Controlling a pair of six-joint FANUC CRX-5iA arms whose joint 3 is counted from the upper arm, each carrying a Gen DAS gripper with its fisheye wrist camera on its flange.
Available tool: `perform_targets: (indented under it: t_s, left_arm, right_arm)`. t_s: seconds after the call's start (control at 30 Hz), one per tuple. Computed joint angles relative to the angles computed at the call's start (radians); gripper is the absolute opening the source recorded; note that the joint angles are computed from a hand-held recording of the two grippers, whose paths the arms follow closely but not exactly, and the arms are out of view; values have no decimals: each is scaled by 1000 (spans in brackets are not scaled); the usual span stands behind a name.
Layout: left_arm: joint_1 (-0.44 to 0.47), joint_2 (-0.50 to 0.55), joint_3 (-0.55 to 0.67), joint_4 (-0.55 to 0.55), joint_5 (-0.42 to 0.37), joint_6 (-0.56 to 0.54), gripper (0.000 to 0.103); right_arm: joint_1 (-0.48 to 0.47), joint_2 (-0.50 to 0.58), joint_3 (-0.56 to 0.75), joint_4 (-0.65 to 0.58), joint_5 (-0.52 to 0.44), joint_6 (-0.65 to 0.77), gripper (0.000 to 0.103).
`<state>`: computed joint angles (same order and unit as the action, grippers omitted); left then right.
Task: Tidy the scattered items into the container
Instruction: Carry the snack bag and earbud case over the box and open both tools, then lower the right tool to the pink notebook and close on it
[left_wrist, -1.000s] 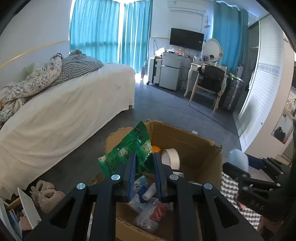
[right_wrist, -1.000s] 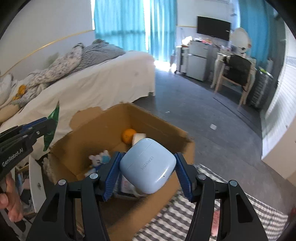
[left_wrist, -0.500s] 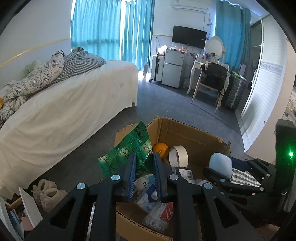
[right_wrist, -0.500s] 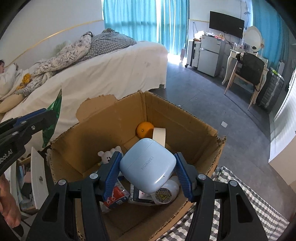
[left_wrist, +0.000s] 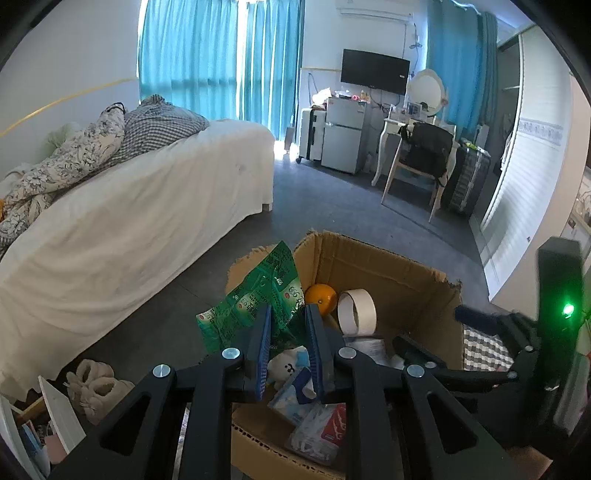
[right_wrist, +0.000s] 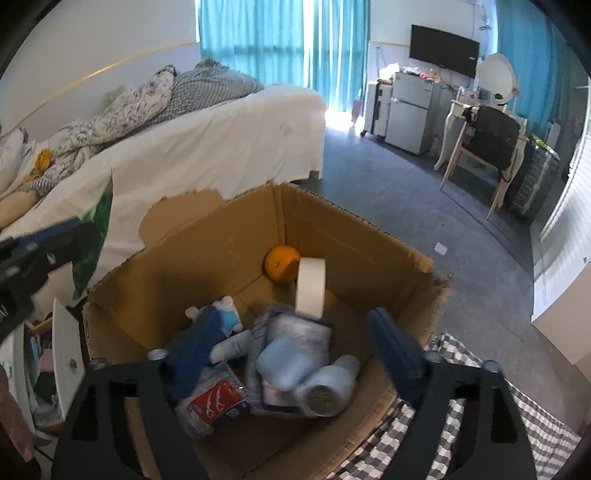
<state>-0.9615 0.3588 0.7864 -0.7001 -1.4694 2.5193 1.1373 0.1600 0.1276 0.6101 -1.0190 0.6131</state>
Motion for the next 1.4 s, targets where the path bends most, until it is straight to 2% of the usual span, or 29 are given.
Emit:
perform_targets:
  t_s: [0.3,0.37,0.4,0.47,0.5,0.53,0.6,0.83,1.07,1.23,1.4]
  left_arm:
    - [25,41,19,56,33,-44,18]
    - [29,62,41,69,31,-59,22]
    - [29,75,55,72,26,-65,30]
    - [25,97,85,67,10,-73,57]
    - [21,106,98,59,2,-73,85]
    - [11,114,112,34,-8,-67,98]
    - [-7,115,119,0,-6,-57,99]
    - [-22,148,182,-5,-27,-78,99]
    - [-49,191,253,-7,-38,-91,99]
    - [-75,250,329,9,-36,-109,99]
    - [-99,351,467,40,-54,-178,103]
  right_arm:
    - [-11,-45,-53,42,-36,-48,85]
    - [-13,-55,-66,48,-44,-57,85]
    - [-14,-61,-74,53,-47,-64,85]
    - [-18,-74,-90,60,-52,-77,85]
    - [-20,-79,-95,61,-55,-82,85]
    - [-22,-84,-100,63,-57,-86,85]
    - [-27,-98,-115,67,-61,-96,85]
    - [-29,-153,-173,85,-70,-126,85]
    - [-21,-271,-312,106,-147,-185,88]
    - [-46,-365,-412,47,-195,-190,88]
    - [-70,-445,-501,-35,-178,-155,88]
